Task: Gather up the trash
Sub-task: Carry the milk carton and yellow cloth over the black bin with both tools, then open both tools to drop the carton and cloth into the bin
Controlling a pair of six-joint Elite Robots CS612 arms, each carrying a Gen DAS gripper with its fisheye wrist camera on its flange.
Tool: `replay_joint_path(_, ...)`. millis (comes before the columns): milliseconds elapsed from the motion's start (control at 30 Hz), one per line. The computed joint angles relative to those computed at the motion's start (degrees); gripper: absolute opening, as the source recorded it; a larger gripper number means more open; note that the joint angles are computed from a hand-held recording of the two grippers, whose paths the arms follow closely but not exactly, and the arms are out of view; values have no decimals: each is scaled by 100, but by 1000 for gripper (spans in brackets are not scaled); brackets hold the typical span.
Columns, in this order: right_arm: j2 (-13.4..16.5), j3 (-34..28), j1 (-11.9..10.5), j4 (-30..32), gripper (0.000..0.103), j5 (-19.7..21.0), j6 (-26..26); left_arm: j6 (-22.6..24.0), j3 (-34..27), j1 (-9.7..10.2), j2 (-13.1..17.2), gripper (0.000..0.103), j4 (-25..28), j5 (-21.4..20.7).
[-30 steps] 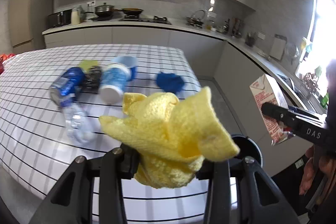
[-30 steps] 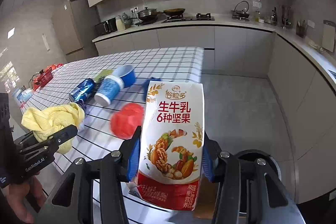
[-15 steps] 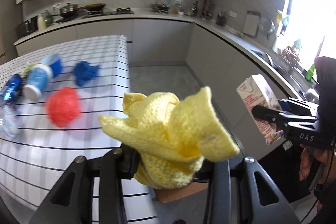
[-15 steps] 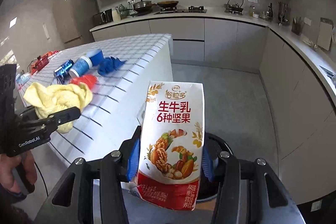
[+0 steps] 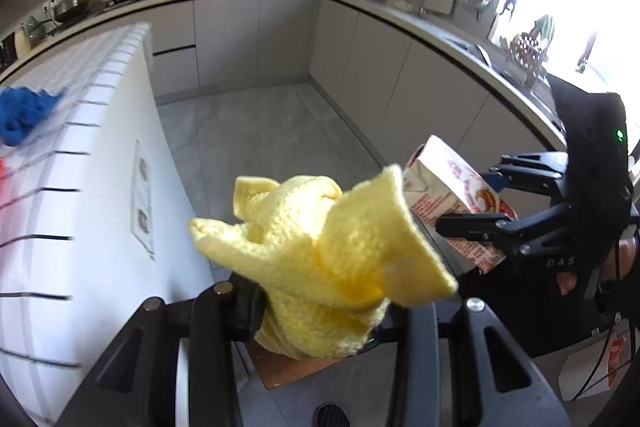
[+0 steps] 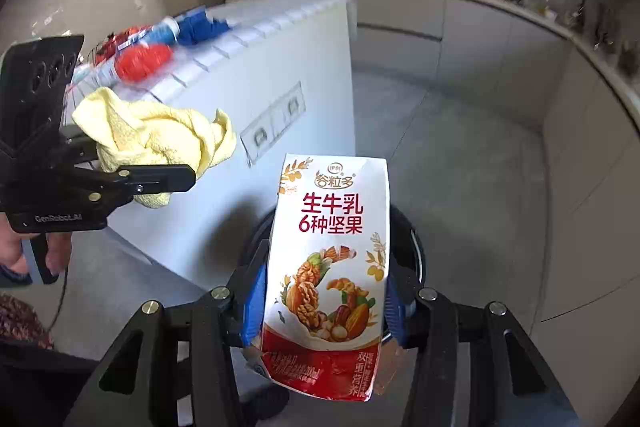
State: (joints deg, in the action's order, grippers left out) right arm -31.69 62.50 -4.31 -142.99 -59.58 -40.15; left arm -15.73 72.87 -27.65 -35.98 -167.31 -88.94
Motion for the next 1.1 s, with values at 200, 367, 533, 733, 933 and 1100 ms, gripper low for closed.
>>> replay_joint_path(200,540,-695,62,483,102,-363,-461,-34,-355,-36,397,101,492,452)
replay_joint_path(367,904,-1152,49,543,103,-781,-4,-591,-378,-26,445,101,938,693)
replay_joint_path(533,842,-991,72,375,103,-879,-10,-563,-189,-104,356,102,873,863)
replay_joint_path(733,548,-449,73,-337,103,-929,330,-556,-132,-108,231,102,911,985)
replay_joint_path(933,52,274,62,-1057,103,-895,542,-667,274,-182,-140,102,494,1264)
replay_joint_path(1100,-351,795,107,-1745,103,-768,914,-758,785,-263,-563,102,-9,1614)
